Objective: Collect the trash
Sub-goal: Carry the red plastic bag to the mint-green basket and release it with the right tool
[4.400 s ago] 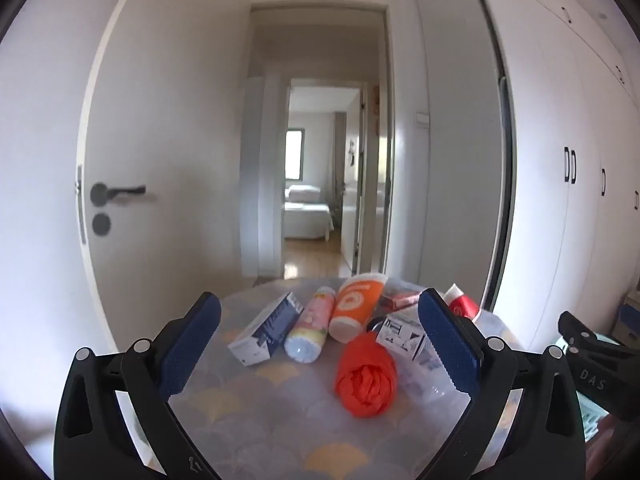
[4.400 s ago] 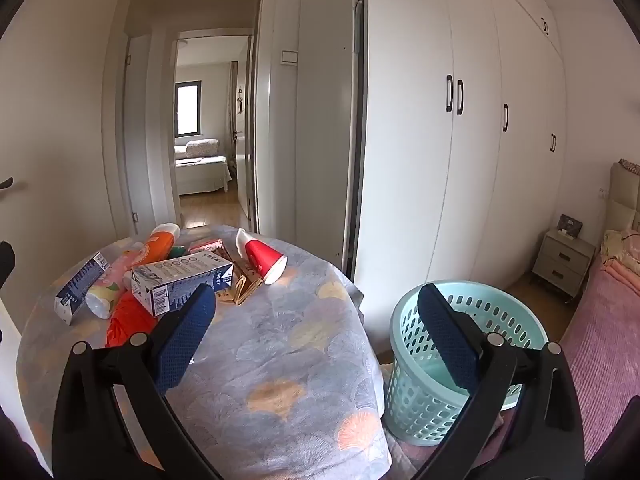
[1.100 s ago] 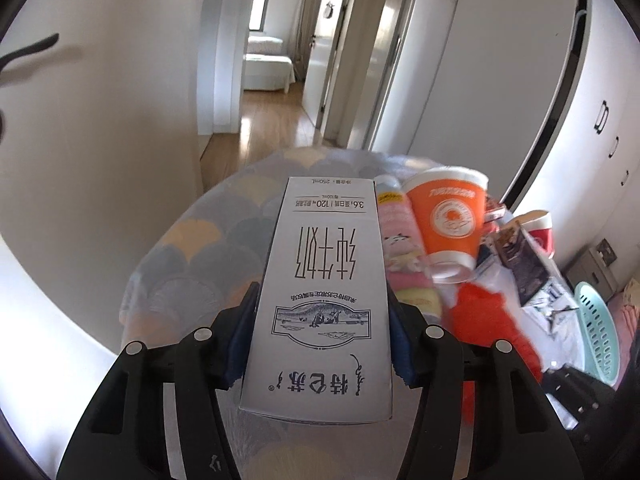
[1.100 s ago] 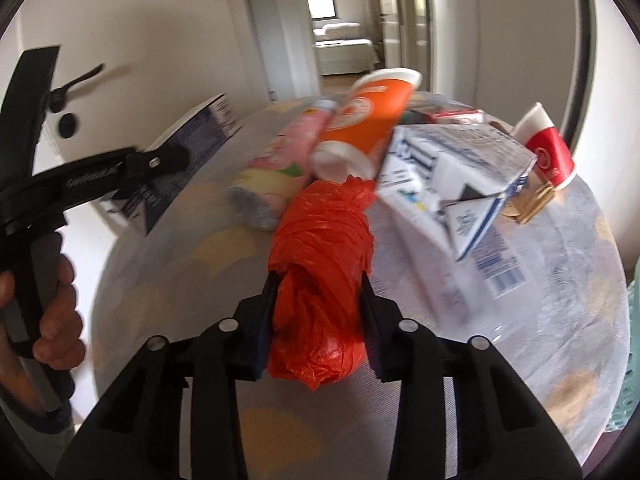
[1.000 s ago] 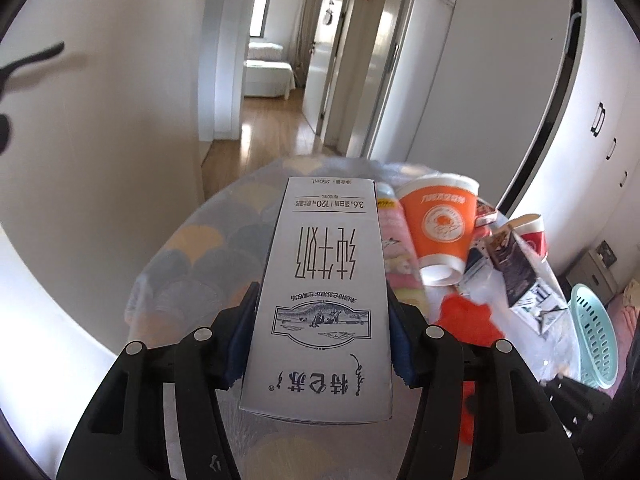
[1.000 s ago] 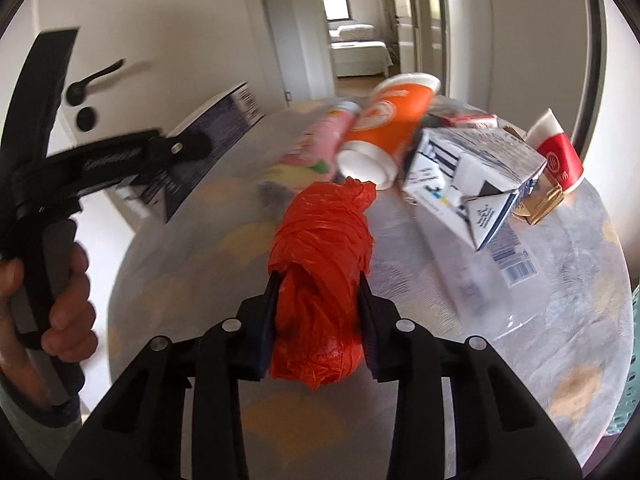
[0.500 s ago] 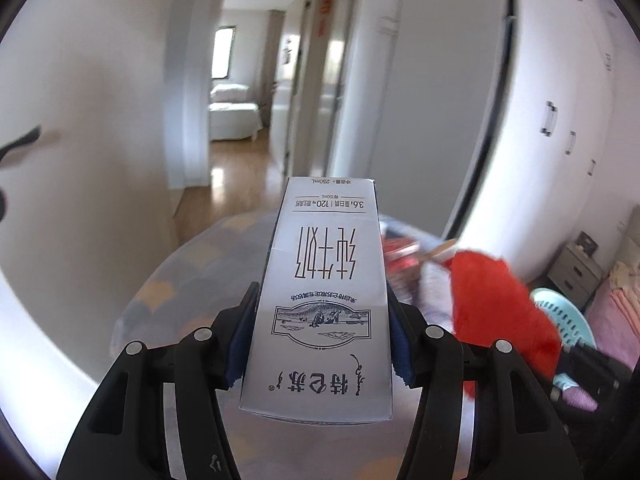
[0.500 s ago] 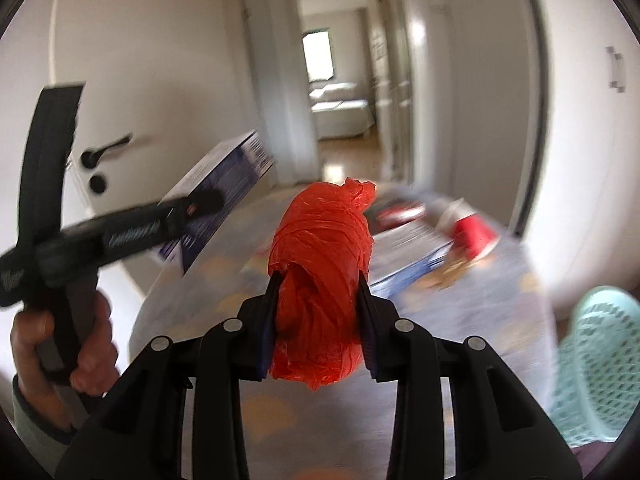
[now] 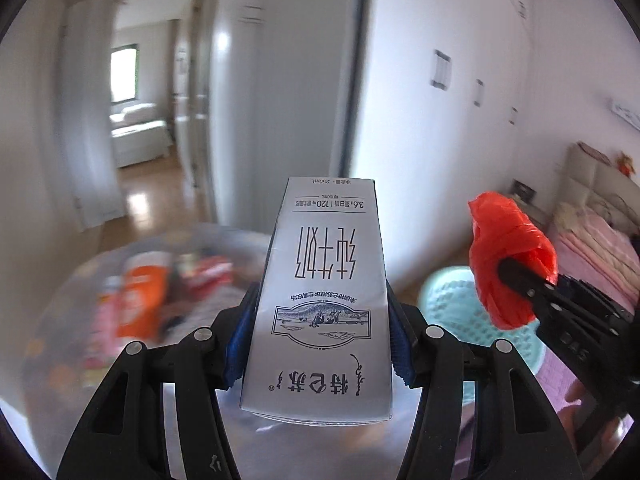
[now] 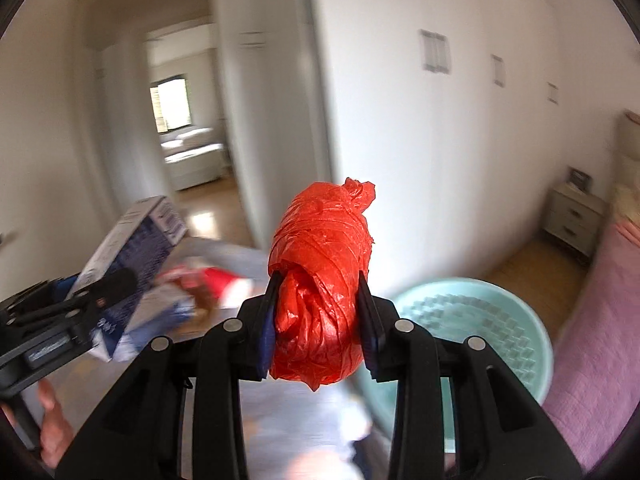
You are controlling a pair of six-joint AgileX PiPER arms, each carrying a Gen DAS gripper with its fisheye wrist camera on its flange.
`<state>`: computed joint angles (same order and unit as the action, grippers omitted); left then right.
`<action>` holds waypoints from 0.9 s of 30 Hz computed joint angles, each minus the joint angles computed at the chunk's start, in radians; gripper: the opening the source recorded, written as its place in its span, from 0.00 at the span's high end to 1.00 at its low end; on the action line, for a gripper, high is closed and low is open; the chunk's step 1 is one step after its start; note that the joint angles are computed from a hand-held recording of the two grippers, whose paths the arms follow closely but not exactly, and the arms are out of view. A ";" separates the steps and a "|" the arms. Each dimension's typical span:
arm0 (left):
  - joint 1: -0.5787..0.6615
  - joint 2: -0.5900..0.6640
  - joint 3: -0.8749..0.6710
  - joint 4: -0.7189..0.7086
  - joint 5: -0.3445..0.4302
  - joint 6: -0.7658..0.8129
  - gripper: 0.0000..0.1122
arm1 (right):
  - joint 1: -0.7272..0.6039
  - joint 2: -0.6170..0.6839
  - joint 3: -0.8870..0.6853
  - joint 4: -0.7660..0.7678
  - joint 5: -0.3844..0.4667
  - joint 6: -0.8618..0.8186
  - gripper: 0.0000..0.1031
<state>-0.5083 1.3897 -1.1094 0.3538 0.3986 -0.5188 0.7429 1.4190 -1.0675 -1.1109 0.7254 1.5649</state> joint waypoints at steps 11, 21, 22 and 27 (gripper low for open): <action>-0.157 0.386 -0.346 -0.289 0.066 0.248 0.52 | -0.371 -0.021 0.187 0.235 -0.182 -0.098 0.69; -0.199 0.595 -0.515 -0.384 0.126 0.309 0.51 | -0.557 0.045 0.238 0.401 -0.318 -0.253 0.66; -0.198 0.604 -0.522 -0.406 0.126 0.328 0.51 | -0.568 0.053 0.235 0.410 -0.326 -0.263 0.66; -0.208 0.600 -0.510 -0.334 0.108 0.262 0.39 | -0.573 0.066 0.217 0.462 -0.312 -0.319 0.60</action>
